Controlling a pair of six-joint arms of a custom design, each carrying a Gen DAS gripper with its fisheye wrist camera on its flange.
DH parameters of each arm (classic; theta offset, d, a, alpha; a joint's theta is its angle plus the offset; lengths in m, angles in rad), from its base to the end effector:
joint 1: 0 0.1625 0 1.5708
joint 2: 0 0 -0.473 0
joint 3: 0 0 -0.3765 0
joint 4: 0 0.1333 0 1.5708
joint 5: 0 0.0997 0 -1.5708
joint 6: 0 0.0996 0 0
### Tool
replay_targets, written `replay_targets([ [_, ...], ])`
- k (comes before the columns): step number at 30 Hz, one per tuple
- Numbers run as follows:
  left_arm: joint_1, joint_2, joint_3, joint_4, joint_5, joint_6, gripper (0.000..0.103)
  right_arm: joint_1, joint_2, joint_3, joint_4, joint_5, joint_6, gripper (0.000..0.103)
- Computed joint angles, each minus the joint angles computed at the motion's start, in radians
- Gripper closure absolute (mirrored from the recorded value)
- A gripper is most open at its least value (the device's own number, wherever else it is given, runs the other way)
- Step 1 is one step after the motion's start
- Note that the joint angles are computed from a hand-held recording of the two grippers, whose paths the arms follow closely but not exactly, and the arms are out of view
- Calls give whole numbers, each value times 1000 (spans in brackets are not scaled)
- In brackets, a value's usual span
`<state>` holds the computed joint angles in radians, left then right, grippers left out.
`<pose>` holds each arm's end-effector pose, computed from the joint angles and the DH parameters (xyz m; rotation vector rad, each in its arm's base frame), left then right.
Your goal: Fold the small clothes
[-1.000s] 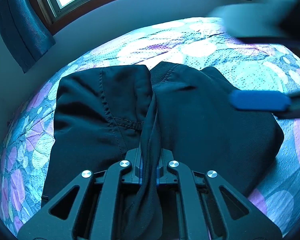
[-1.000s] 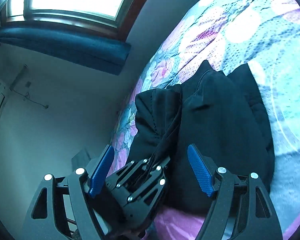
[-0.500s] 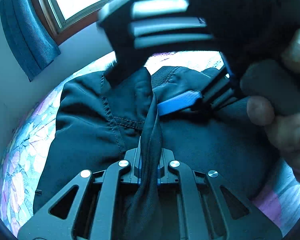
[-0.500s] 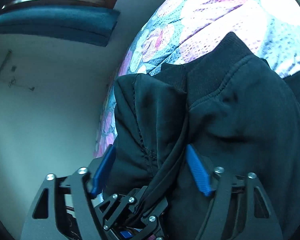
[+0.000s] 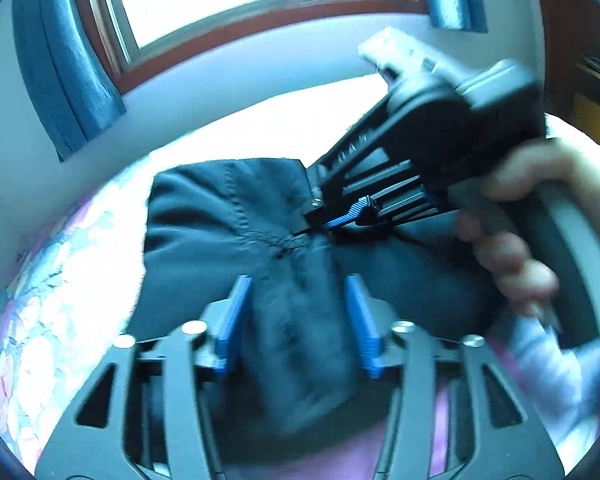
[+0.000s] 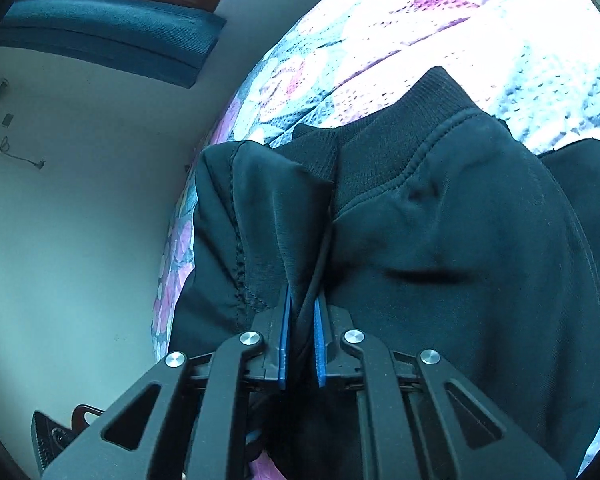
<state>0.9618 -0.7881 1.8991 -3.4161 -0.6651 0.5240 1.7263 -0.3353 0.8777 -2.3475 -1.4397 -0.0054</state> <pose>-0.1787 -0.6262 0.1816 0.8064 2.0101 -0.8620 0.2822 -0.8556 0.0509 -0.2620 2.9639 -0.3345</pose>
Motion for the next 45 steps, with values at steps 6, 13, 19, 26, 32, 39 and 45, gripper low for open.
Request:
replay_targets([
  [6, 4, -81, 151, -196, 55, 110, 28, -1, 18, -20, -5, 14, 24, 93],
  [13, 31, -109, 210, -251, 68, 206, 25, -3, 17, -17, -19, 12, 54, 93],
  [19, 58, -80, 154, -225, 85, 228, 25, -10, 14, -5, -30, 32, 84, 93],
  [26, 102, -91, 88, -74, 50, 130, 25, -2, -43, 99, -81, 35, 105, 71],
  [32, 116, -94, 75, -50, 28, 111, 25, 13, -70, 168, -66, 94, 70, 48],
  [39, 117, -94, 77, -44, 28, 102, 25, 46, -2, 52, 8, 37, 85, 43],
  [45, 117, -107, 80, -41, 19, 83, 25, 98, 46, -47, 63, -96, 29, 89],
])
